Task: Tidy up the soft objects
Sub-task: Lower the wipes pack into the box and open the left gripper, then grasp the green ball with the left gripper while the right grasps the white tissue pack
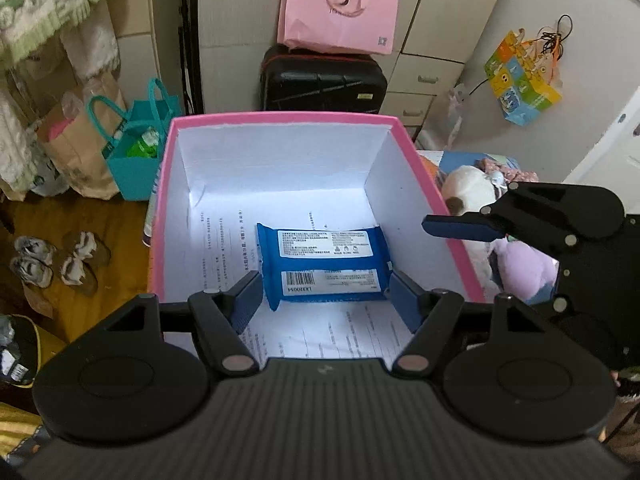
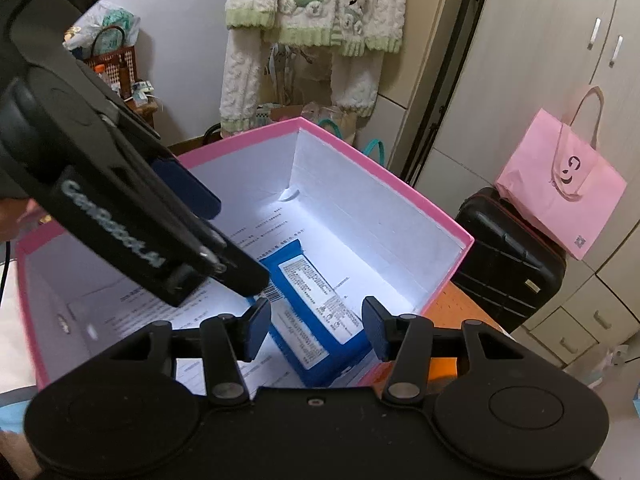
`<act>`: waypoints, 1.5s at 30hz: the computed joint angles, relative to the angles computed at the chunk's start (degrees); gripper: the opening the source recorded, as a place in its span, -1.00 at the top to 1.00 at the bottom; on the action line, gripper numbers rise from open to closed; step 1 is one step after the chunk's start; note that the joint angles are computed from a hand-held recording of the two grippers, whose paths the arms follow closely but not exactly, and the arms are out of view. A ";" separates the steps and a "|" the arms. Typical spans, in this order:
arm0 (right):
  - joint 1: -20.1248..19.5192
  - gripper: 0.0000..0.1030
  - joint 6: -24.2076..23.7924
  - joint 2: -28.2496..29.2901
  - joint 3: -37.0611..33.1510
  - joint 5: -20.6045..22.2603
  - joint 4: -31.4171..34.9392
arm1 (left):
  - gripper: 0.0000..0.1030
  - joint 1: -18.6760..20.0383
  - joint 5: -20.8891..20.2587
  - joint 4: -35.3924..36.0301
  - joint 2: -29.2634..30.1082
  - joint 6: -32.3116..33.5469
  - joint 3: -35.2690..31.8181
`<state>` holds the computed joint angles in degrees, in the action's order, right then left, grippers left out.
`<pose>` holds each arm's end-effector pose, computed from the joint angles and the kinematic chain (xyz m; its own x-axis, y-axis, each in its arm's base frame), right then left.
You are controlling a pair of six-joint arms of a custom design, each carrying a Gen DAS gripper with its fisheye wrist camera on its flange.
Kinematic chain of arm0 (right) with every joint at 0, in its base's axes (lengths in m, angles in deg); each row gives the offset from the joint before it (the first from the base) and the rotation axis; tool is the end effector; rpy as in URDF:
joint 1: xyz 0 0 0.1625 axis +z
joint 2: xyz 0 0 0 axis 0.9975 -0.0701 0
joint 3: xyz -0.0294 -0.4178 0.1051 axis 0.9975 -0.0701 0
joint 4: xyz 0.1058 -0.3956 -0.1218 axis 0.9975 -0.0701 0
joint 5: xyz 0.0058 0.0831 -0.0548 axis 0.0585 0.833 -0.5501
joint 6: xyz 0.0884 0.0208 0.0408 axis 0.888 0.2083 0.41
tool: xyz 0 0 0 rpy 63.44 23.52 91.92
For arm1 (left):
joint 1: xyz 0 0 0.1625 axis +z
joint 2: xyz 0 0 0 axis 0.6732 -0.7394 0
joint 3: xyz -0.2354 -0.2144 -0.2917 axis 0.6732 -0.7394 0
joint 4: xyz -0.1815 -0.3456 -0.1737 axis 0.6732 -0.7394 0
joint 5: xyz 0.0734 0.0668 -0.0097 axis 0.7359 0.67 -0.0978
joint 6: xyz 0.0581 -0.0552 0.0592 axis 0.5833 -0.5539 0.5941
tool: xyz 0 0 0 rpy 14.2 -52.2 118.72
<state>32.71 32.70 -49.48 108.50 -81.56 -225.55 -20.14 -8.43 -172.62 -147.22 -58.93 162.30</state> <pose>0.2837 -0.3151 0.1010 -0.2825 -0.8314 0.4785 -0.9456 0.3252 0.0068 -0.1770 -0.2922 0.2205 -0.8234 0.0149 -0.5672 0.3370 0.8171 -0.4678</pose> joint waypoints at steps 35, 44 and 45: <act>-17.72 -0.17 -1.15 -49.50 13.04 12.98 22.92 | -0.35 -23.12 -9.00 -7.48 20.79 -2.68 -2.21; -29.87 -0.17 -6.03 -57.13 15.13 20.61 26.26 | -0.33 -25.28 -7.25 -13.01 29.52 -2.18 -2.38; -31.32 -0.17 -6.82 -57.80 15.34 21.74 26.51 | -0.33 -25.41 -7.09 -13.47 30.59 -2.26 -2.54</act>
<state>1.40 25.88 -107.28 123.84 -59.82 -199.04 -45.55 -15.52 -186.09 -116.62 -61.19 159.76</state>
